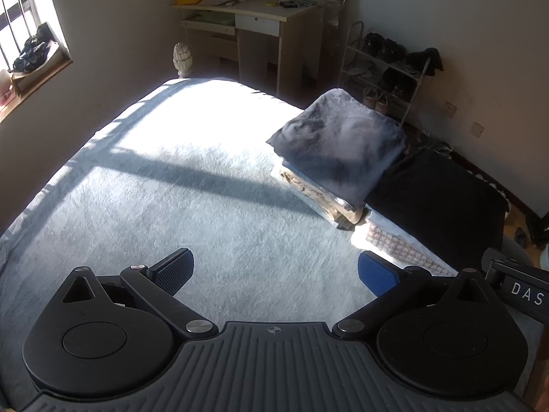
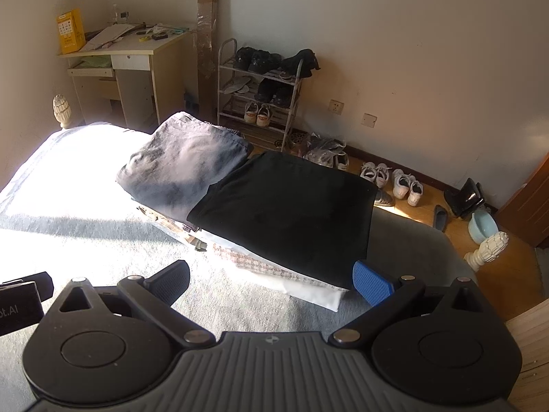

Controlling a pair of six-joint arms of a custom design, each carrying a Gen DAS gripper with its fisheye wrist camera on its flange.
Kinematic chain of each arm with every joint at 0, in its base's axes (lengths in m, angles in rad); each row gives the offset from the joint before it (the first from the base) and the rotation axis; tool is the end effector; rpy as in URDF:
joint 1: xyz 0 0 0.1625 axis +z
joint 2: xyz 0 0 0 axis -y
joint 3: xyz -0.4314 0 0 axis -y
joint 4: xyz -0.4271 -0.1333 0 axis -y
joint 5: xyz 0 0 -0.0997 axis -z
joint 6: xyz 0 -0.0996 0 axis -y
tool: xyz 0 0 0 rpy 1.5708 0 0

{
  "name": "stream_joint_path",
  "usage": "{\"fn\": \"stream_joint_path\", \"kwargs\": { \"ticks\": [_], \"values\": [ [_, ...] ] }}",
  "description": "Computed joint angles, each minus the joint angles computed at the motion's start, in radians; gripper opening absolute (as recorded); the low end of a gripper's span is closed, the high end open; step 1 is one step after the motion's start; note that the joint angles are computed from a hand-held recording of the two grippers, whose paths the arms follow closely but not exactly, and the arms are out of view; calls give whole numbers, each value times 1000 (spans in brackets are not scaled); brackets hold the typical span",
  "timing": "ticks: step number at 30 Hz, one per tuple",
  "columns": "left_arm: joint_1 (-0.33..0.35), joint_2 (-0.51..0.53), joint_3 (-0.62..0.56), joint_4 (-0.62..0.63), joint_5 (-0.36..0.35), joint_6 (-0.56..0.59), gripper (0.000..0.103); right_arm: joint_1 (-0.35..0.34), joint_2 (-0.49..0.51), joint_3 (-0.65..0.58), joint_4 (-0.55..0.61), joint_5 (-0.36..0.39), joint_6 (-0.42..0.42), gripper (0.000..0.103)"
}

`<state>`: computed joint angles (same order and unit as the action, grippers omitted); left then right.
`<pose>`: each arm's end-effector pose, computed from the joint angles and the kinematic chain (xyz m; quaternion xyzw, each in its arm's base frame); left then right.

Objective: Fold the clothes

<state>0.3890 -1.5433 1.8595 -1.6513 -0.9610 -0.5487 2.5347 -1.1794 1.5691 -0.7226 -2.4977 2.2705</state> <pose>-0.3864 -0.3641 0.3583 0.3284 0.8892 -0.1542 0.2787 0.4706 -0.2615 0.2853 -0.2369 -0.7362 0.3878 0.5015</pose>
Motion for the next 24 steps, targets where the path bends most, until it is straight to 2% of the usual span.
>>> {"fn": "stream_joint_path", "kwargs": {
  "ticks": [24],
  "values": [
    [-18, 17, 8, -31, -53, 34, 103, -1, -18, 10, 37, 26, 49, 103]
  ]
}}
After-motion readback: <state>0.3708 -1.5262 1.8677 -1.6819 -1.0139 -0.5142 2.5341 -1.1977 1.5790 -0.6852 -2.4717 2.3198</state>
